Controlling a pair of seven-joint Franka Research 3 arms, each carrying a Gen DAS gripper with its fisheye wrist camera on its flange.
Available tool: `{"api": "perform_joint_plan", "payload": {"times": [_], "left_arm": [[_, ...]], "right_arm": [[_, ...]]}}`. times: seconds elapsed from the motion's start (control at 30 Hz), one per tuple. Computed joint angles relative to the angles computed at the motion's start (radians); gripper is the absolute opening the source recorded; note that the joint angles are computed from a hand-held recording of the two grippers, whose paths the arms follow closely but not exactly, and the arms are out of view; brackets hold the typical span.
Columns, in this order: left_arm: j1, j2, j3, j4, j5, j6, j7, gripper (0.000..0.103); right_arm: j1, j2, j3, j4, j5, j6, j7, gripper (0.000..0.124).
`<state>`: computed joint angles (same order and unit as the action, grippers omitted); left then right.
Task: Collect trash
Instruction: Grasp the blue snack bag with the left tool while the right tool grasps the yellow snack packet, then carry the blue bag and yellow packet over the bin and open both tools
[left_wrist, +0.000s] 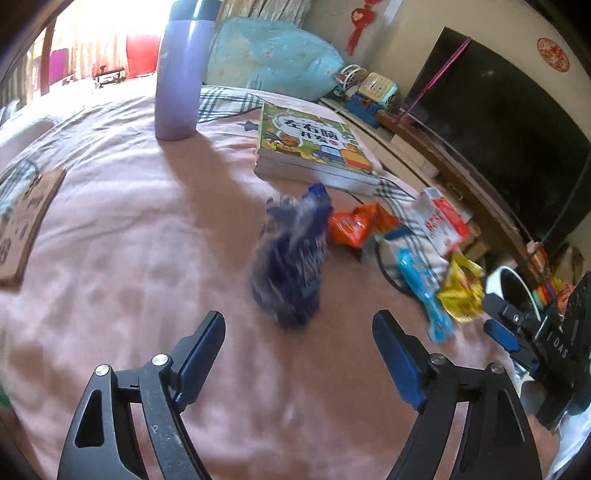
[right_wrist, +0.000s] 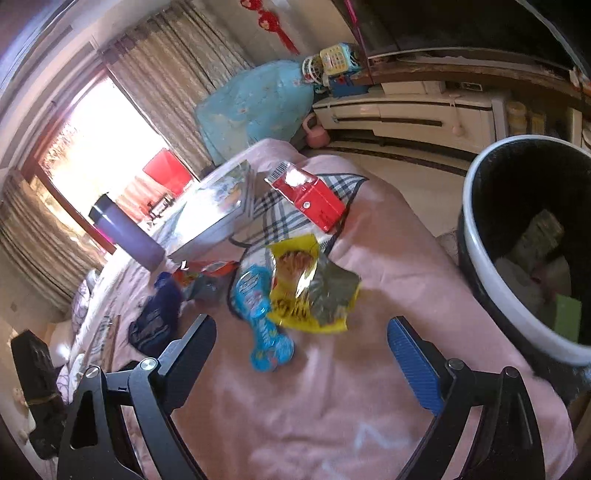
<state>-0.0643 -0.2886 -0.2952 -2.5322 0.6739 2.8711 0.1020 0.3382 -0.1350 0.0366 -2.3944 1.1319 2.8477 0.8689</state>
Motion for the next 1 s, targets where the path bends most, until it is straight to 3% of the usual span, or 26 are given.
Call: {"api": "perform_joint_plan", "payload": {"times": [0.1, 0.17, 0.2, 0.23, 0.27, 0.4, 0.43, 0.67, 1.0], "left_arm": [[0.027, 0.066, -0.012, 0.064, 0.06, -0.037, -0.018, 0.082], [0.033, 0.096, -0.014, 0.09, 0.124, -0.046, -0.063, 0.08], [0.03, 0.114, -0.008, 0.104, 0.148, -0.041, -0.076, 0.072], [0.025, 0.125, -0.001, 0.108, 0.173, -0.029, -0.091, 0.053], [0.017, 0.136, 0.012, 0.108, 0.18, -0.012, -0.087, 0.045], [0.002, 0.131, 0.023, 0.105, 0.258, -0.005, -0.154, 0.036], [-0.001, 0.122, 0.028, 0.095, 0.266, 0.006, -0.162, 0.026], [-0.019, 0.049, -0.007, 0.042, 0.293, 0.024, -0.25, 0.025], [-0.086, 0.014, -0.085, 0.052, 0.238, -0.013, -0.248, 0.025]], "right_arm": [[-0.007, 0.044, 0.005, 0.031, -0.04, -0.002, 0.027, 0.093], [-0.009, 0.062, 0.013, 0.038, -0.056, 0.014, 0.029, 0.075], [-0.011, 0.066, 0.016, 0.039, -0.069, 0.02, 0.038, 0.067], [-0.014, 0.065, 0.014, 0.037, -0.065, 0.017, 0.033, 0.052], [-0.015, 0.062, 0.012, 0.035, -0.044, 0.011, 0.014, 0.051], [-0.01, 0.01, 0.004, 0.001, 0.039, 0.021, -0.109, 0.04], [-0.008, 0.0, 0.0, -0.002, 0.048, 0.013, -0.129, 0.037], [0.005, -0.097, -0.026, -0.066, 0.051, -0.055, -0.235, 0.03], [-0.002, -0.221, -0.074, -0.165, 0.059, -0.145, -0.304, 0.029]]}}
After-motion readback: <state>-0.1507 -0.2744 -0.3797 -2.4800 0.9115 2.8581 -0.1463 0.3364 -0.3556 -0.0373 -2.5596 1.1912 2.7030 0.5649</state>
